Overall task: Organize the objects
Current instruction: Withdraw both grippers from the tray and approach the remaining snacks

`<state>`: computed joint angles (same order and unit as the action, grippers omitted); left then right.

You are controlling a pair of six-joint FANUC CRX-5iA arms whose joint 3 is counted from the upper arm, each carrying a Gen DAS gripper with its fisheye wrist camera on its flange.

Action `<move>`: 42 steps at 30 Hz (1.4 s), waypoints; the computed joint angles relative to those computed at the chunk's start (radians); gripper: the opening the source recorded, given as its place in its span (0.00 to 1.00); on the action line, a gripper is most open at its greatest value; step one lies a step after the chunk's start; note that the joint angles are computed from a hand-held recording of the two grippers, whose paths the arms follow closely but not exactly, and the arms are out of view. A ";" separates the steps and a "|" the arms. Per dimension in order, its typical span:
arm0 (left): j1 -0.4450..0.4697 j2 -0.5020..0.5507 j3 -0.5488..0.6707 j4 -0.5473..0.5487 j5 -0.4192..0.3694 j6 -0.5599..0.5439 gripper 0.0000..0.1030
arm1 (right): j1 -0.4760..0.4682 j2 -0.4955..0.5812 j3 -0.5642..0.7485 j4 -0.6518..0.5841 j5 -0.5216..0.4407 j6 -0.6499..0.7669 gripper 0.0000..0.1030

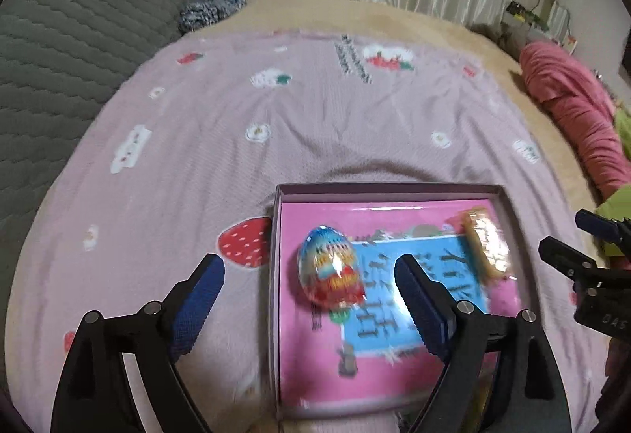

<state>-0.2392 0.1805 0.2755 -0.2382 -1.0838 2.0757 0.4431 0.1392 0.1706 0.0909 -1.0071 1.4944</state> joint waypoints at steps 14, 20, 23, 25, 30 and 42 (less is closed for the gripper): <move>-0.196 -0.247 0.016 -0.214 -0.166 0.127 0.87 | 0.137 -0.359 -0.156 0.144 -0.003 -0.071 0.96; -0.285 -0.311 0.034 -0.269 -0.229 0.166 0.87 | 0.203 -0.471 -0.201 0.199 -0.036 -0.115 0.97; -0.344 -0.337 0.047 -0.313 -0.268 0.189 0.87 | 0.235 -0.522 -0.223 0.225 -0.052 -0.140 0.98; -0.378 -0.347 0.053 -0.339 -0.291 0.204 0.87 | 0.261 -0.561 -0.237 0.242 -0.071 -0.152 0.99; -0.491 -0.371 0.068 -0.422 -0.359 0.247 0.87 | 0.323 -0.648 -0.270 0.274 -0.109 -0.187 0.99; -0.694 -0.416 0.037 -0.518 -0.461 0.361 0.87 | 0.547 -0.832 -0.393 0.445 -0.215 -0.371 0.99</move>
